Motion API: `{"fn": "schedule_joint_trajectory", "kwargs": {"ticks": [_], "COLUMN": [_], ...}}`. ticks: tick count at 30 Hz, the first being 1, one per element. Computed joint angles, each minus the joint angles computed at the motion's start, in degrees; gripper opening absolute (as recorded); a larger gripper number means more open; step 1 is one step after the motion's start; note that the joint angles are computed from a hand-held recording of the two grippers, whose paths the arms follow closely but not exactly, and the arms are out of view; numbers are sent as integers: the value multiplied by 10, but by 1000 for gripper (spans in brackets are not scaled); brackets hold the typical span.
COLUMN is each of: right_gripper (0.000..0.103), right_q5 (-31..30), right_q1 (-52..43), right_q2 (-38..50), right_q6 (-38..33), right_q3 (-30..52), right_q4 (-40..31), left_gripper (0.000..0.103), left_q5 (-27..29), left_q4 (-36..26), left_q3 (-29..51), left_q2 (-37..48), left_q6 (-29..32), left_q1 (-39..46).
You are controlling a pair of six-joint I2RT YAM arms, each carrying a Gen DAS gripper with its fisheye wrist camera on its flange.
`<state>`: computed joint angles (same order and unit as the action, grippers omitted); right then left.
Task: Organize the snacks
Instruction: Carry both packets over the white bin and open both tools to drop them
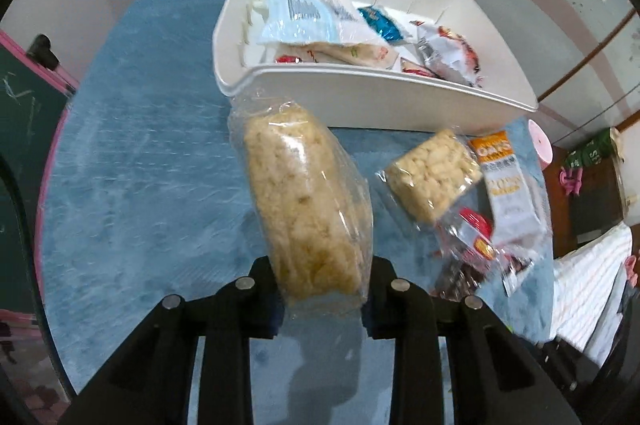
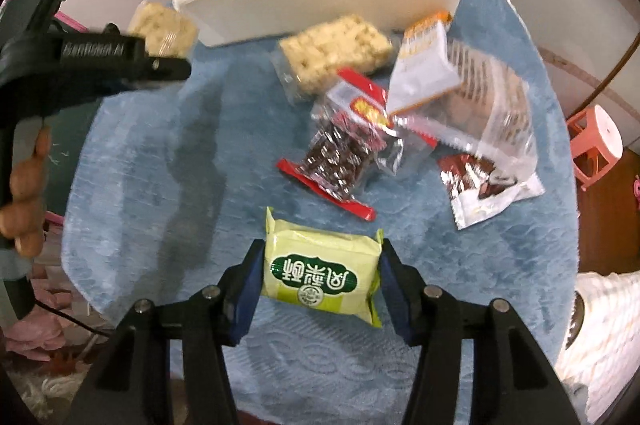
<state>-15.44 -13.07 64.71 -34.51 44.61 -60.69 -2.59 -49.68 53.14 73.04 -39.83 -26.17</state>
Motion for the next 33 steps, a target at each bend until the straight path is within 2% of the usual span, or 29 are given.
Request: {"fn": "schedule_joint_trajectory", "kwargs": {"ticks": [7,13,18,24,33], "right_gripper": [55,55,55,55,55], "right_q5": [-55,-101,-116,-96,-36], "right_q1": [5,26,43,74,121], "right_q2": [-15,-2,39,87,162], "right_q6": [-5,31,71,141,219], "right_q3": [89,202,320,403,467], "right_q4": [-64,-78,-74,-35,9], "left_gripper": [27,27,27,27,28], "left_q5": [-59,-113,-125,-143,-135], "left_q4": [-118,-177,-196,-197,-186], "left_q3": [73,171,237,307,387], "left_q2": [-69,-63,-44,1,82], "left_q6": [-18,-3,25,72,143], "left_q1": [-49,-60,-33,-6,44]}}
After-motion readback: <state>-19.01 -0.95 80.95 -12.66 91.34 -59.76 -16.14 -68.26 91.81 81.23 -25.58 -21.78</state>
